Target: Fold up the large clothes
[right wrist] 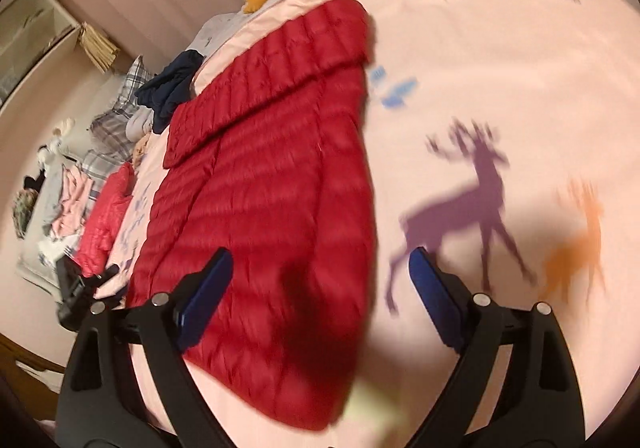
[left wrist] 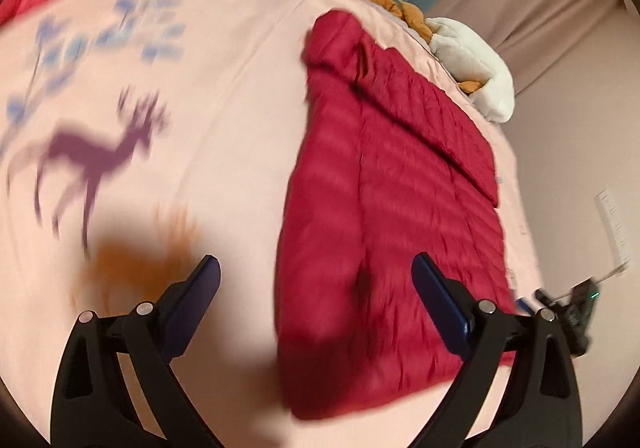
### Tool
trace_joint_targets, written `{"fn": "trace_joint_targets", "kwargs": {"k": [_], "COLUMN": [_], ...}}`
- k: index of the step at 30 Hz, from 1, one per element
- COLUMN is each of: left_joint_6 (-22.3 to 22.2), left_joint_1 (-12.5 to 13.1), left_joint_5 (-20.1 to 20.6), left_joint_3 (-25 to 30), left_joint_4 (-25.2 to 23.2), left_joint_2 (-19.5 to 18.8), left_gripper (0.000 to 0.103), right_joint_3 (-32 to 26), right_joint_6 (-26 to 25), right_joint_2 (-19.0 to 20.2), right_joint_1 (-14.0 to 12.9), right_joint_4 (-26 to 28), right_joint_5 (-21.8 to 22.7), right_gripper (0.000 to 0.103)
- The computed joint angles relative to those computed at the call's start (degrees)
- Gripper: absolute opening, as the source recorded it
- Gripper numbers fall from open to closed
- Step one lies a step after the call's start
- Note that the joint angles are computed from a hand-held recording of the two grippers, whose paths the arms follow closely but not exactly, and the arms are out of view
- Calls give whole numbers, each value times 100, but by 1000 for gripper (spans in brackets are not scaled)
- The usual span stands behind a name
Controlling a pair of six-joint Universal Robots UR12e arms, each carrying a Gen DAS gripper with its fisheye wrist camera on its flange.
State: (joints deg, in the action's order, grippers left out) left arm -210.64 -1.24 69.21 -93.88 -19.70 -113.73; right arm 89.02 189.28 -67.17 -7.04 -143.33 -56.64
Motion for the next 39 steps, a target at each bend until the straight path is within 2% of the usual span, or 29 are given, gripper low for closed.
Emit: {"fn": "trace_joint_targets", "kwargs": {"k": [1, 3, 7, 9, 15, 21, 24, 27, 30, 33, 39], "left_joint_6": [-124, -218, -292, -230, -218, -549, -734, -730, -693, -684, -589], "left_joint_1": [42, 67, 120, 96, 44, 73, 74, 57, 52, 72, 92], "left_joint_5": [-230, -416, -1083, -1158, -1405, -1856, -2041, -2106, -2180, -2294, -2396], "left_joint_3": [-135, -296, -336, -255, 89, 380, 457, 473, 423, 312, 40], "left_joint_4": [161, 453, 682, 607, 515, 743, 920, 972, 964, 966, 1011], "left_joint_2": [24, 56, -6, -57, -307, -588, -682, -705, -682, -636, -505], "left_gripper": [97, 96, 96, 96, 97, 97, 96, 96, 82, 71, 59], "right_joint_3": [61, 169, 292, 253, -26, -332, -380, -343, -241, -53, 237], "right_joint_6": [23, 76, 0, 15, 35, 226, 262, 189, 73, -59, -259], "right_joint_2": [-25, -60, -107, -42, 208, 484, 540, 512, 429, 284, 73], "right_joint_1": [-23, -55, -31, -28, 43, 104, 125, 131, 82, 29, -14], "right_joint_4": [29, 130, 22, 33, 43, -68, -131, -98, 85, 230, 259], "right_joint_5": [78, 263, 387, 653, 945, 1174, 1250, 1260, 1436, 1596, 1647], "right_gripper": [91, 91, 92, 92, 92, 92, 89, 84, 79, 78, 77]}}
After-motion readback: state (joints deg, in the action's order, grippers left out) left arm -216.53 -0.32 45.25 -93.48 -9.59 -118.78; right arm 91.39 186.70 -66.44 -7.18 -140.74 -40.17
